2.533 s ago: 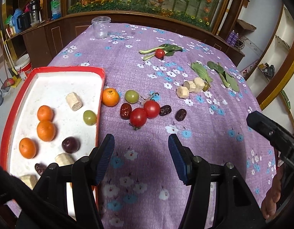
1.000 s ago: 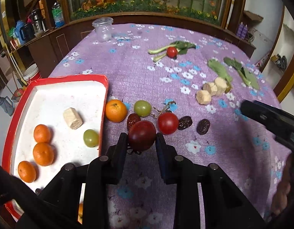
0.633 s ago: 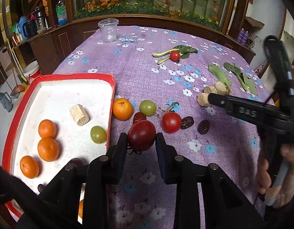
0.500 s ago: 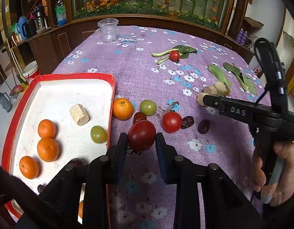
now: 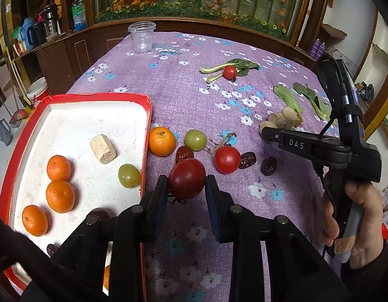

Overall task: Organize fruits
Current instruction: 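Lift the tomato with the left tool while the right tool grasps a beige cube, then carry the tomato and beige cube over the tray with both tools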

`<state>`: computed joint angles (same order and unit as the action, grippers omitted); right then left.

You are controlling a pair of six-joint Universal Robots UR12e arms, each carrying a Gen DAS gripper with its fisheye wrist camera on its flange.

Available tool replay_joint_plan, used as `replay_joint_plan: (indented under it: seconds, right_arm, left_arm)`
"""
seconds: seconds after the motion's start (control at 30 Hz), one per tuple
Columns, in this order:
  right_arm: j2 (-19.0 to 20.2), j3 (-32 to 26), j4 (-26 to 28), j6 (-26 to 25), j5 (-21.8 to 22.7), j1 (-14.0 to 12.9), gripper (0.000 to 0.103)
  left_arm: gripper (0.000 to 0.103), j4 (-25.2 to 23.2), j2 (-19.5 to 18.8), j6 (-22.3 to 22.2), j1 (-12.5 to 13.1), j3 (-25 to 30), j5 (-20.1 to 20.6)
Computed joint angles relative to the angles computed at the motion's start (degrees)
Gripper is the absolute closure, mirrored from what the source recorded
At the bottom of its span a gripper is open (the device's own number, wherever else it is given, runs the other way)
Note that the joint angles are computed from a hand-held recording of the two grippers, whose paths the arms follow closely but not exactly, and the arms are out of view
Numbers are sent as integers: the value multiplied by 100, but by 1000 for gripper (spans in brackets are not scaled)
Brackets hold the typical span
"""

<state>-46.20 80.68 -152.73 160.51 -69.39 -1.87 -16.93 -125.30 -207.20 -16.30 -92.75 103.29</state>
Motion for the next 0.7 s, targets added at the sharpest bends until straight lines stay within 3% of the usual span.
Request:
replay_joint_plan:
  seconds: [0.3,0.7]
  right_arm:
    - [-576,718,-548,-49,547,-76,83]
    - [-1589,1711,-1225,-366,1475,-99,84]
  left_arm:
    - [76,292,368,-85,23,-414,94]
    - [76,601,1000,-234,-61,-967,830]
